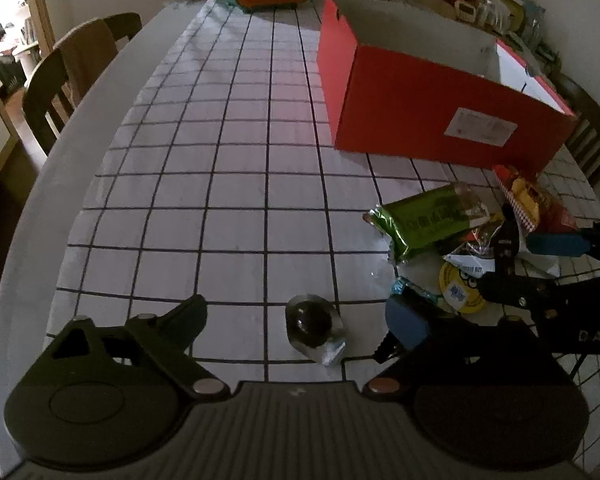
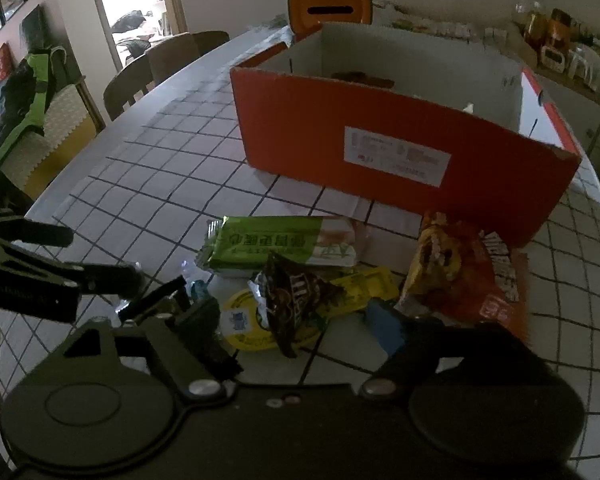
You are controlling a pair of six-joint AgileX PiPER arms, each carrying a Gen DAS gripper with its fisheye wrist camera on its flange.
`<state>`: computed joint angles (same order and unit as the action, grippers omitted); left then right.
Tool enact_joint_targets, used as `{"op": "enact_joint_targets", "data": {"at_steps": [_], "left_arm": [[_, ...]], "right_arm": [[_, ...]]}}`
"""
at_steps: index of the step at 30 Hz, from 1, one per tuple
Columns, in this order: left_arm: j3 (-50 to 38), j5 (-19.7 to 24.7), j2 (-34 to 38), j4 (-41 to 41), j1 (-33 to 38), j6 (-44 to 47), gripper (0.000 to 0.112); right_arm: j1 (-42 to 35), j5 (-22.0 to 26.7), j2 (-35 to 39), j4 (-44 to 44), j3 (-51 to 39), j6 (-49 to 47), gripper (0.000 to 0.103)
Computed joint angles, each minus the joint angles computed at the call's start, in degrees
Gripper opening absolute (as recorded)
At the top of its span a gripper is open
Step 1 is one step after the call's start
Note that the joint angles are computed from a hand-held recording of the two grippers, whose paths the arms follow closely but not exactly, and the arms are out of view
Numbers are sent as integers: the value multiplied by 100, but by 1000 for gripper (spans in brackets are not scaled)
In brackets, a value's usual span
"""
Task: Organize snacks
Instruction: 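Grasp the round silver snack with the left tool while the right tool grasps the black bag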
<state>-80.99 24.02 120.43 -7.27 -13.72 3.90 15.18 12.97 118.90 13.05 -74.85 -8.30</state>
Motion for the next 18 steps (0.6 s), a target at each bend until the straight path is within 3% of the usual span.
{"op": "enact_joint_targets", "data": {"at_steps": [7, 13, 16, 18], "left_arm": [[-341, 397, 249, 78, -5, -176, 76], [-592, 655, 431, 376, -160, -307, 57], [-563, 603, 423, 591, -220, -420, 52], [-530, 571, 399, 617, -221, -418, 42]], "right_arm": [[-63, 131, 164, 318, -181, -386, 60], [0, 182, 272, -202, -346, 122, 48], [4, 171, 303, -276, -369, 161, 45], [-7, 178, 317, -149, -381, -3, 39]]}}
